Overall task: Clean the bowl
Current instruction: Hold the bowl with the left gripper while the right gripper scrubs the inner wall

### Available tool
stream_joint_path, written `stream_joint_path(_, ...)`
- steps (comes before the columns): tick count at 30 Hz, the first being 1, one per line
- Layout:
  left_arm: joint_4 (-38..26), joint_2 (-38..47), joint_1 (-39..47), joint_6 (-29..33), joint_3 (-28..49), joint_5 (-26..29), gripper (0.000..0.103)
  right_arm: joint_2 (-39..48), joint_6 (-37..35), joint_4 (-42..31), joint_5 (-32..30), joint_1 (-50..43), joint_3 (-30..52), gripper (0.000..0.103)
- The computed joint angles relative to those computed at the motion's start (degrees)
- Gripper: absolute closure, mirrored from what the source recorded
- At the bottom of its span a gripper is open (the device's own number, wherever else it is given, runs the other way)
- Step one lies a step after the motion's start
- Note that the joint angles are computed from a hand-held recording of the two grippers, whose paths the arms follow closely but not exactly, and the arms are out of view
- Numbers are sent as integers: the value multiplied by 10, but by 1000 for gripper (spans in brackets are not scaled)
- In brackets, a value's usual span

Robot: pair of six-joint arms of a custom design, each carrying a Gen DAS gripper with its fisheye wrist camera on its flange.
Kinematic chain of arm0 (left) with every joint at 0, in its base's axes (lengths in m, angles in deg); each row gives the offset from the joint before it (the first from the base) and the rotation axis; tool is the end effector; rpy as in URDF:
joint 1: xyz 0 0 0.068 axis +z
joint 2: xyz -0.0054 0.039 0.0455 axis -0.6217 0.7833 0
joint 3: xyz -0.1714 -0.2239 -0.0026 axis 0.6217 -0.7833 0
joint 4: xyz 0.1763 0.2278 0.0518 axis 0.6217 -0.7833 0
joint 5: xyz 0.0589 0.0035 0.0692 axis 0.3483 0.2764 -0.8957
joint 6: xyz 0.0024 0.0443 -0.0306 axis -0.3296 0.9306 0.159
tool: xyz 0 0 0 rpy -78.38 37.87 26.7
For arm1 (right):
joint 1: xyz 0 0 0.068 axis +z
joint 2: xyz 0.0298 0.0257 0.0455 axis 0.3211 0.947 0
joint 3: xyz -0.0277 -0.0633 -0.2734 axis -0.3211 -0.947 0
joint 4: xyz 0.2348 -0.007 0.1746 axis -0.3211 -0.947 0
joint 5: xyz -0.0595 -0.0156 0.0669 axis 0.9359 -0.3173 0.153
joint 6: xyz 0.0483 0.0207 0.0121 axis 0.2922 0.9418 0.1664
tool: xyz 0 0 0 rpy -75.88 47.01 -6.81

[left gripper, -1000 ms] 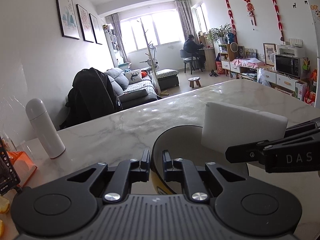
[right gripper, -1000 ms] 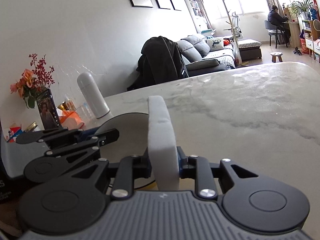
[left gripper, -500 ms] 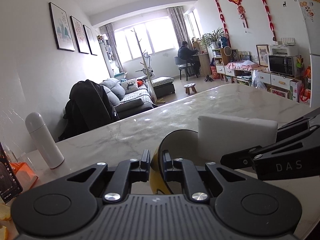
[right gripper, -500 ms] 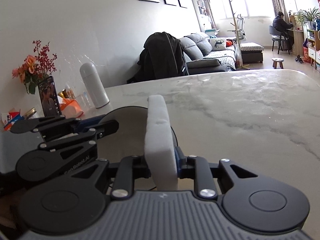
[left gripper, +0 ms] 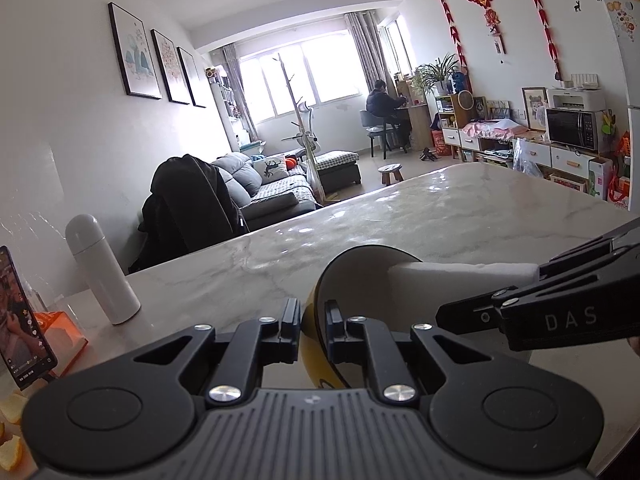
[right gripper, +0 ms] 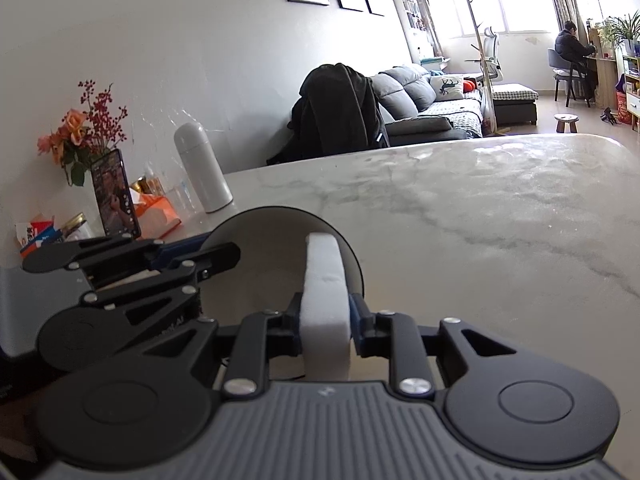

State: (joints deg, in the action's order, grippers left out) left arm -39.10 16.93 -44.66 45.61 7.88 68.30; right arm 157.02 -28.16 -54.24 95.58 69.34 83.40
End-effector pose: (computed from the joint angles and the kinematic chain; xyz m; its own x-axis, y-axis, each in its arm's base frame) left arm 0.1431 -0.0151 0.1572 -0.3172 0.3608 -0.8770 0.2106 0.9285 0.3058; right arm 0.1623 0.1828 0.1486 -0.5580 0.0494 -0.8284 -0.3782 0.8734 0.3069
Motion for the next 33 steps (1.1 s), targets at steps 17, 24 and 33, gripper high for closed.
stream_joint_path(17, -81, -82, 31, 6, -9, 17, 91, 51, 53, 79, -84, 11, -14, 82)
stream_joint_path(24, -94, -100, 37, 13, -11, 26, 91, 46, 55, 82, -75, 13, -22, 82)
stream_joint_path(33, -98, -106, 30, 18, -12, 19, 90, 11, 49, 63, -19, 19, -36, 82)
